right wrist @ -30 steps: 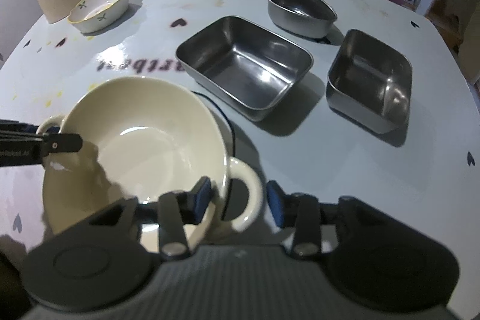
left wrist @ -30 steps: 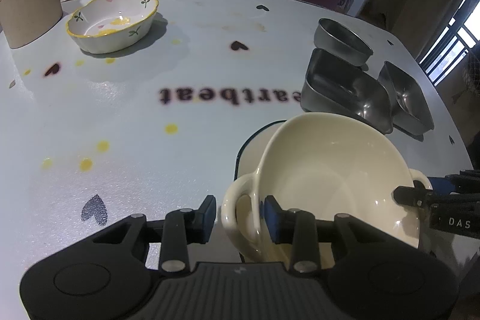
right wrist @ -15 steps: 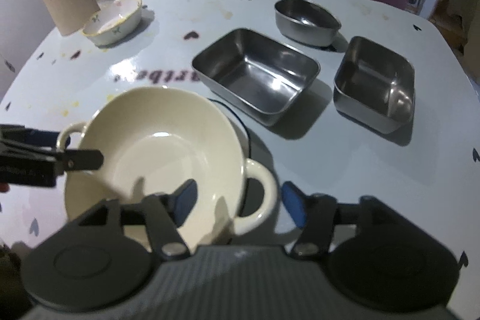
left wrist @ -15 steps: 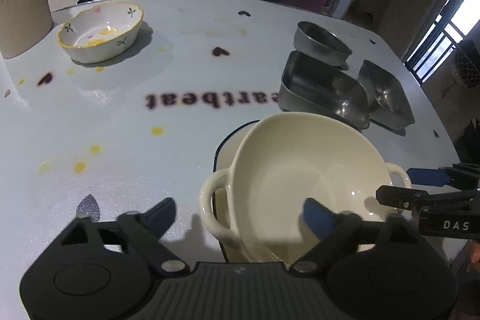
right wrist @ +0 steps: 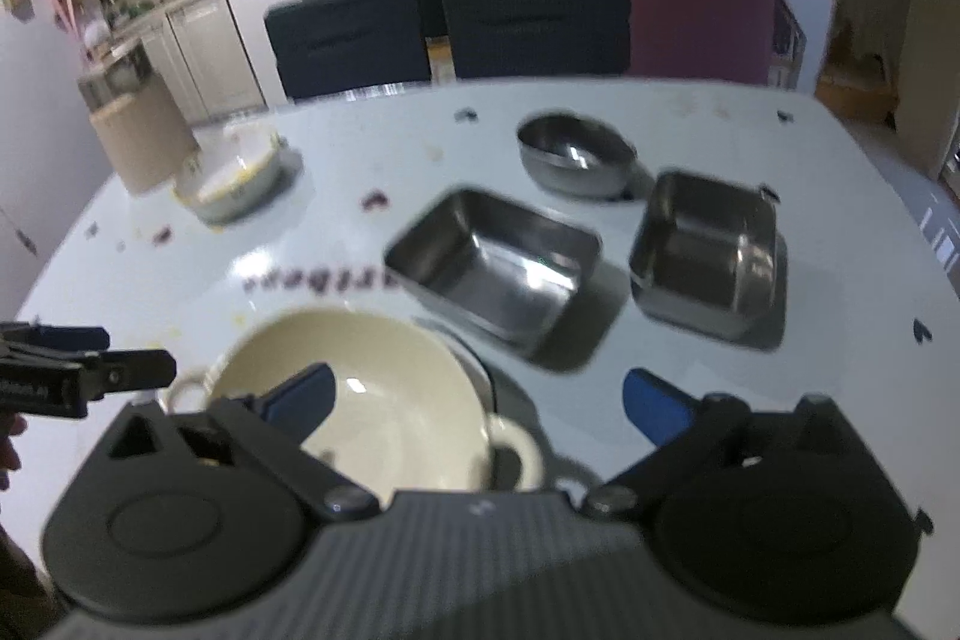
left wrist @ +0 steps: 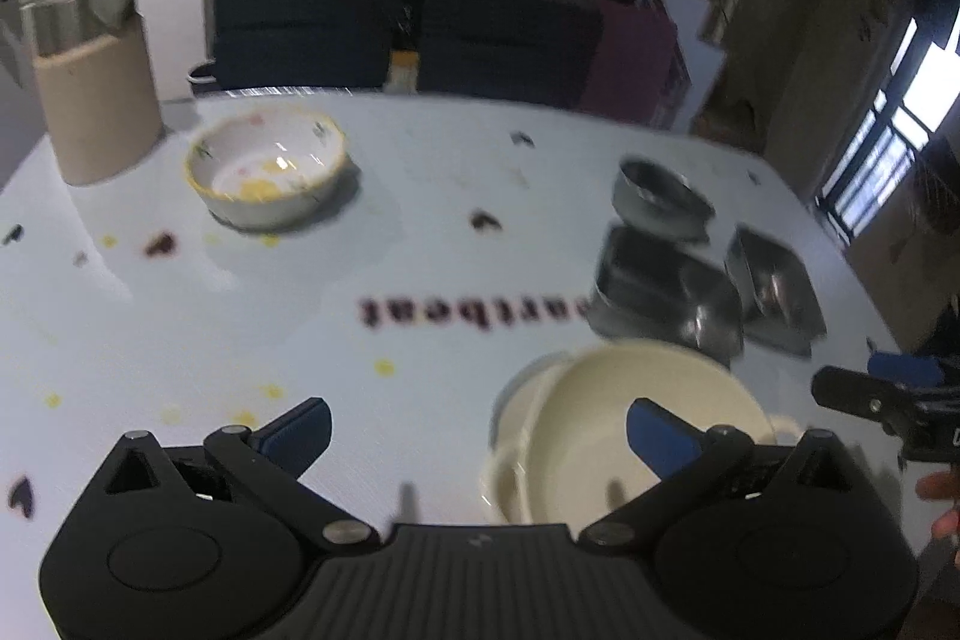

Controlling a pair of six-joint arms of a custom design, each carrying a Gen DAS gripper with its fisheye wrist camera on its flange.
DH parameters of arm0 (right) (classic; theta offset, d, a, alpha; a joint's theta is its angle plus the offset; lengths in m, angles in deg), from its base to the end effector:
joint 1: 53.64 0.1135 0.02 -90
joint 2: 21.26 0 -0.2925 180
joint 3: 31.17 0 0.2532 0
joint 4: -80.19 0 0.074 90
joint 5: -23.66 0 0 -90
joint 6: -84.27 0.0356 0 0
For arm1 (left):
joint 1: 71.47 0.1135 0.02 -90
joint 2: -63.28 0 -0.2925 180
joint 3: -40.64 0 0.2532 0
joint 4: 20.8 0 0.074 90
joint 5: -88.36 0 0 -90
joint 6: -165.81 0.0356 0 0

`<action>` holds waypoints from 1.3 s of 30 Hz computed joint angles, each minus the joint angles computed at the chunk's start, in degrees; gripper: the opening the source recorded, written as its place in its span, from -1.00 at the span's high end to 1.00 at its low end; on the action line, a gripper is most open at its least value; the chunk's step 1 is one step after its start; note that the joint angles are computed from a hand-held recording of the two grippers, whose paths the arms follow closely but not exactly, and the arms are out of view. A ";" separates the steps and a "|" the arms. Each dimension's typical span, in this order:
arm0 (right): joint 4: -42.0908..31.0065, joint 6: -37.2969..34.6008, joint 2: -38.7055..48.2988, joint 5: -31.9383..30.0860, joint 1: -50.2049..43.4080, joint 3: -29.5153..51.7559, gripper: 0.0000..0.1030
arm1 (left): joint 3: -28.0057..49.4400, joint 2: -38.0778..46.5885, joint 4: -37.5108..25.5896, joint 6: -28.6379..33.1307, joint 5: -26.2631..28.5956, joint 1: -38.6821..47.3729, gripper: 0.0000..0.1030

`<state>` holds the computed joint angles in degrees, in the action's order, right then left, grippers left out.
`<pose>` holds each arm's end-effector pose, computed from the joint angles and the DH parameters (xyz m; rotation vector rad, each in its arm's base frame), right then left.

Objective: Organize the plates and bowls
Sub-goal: 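Open both grippers to release the cream bowl rim, then move both grippers to the rim of the yellow-rimmed floral bowl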

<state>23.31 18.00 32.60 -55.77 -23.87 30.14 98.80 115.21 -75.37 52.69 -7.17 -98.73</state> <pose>0.1503 0.0785 0.2998 -0.0449 2.4236 0.2029 0.1474 -0.0721 0.2895 0.0431 2.4292 -0.2872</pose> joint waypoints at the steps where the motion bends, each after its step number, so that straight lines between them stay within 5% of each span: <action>1: 0.84 0.66 -0.02 0.73 0.75 0.43 -0.99 | 0.43 -0.40 -0.12 0.85 0.74 1.76 -1.00; 16: 17.66 0.26 18.90 1.15 6.50 11.36 -1.00 | 6.13 8.53 9.81 13.93 10.84 32.66 -1.00; 29: 22.16 4.49 44.27 -3.88 5.28 31.35 -0.99 | 11.00 31.81 28.74 16.97 11.43 41.36 -0.91; 33: 22.14 6.84 52.38 -8.74 3.37 39.60 -0.85 | 13.83 39.56 30.22 16.33 13.20 43.46 -0.75; 39: 16.24 5.12 66.66 -9.93 2.54 56.07 -0.33 | 20.46 48.86 28.81 13.06 18.20 46.95 -0.29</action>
<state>39.55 23.12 99.26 -65.70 -21.33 86.21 119.26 164.06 -46.56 65.75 11.02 -51.79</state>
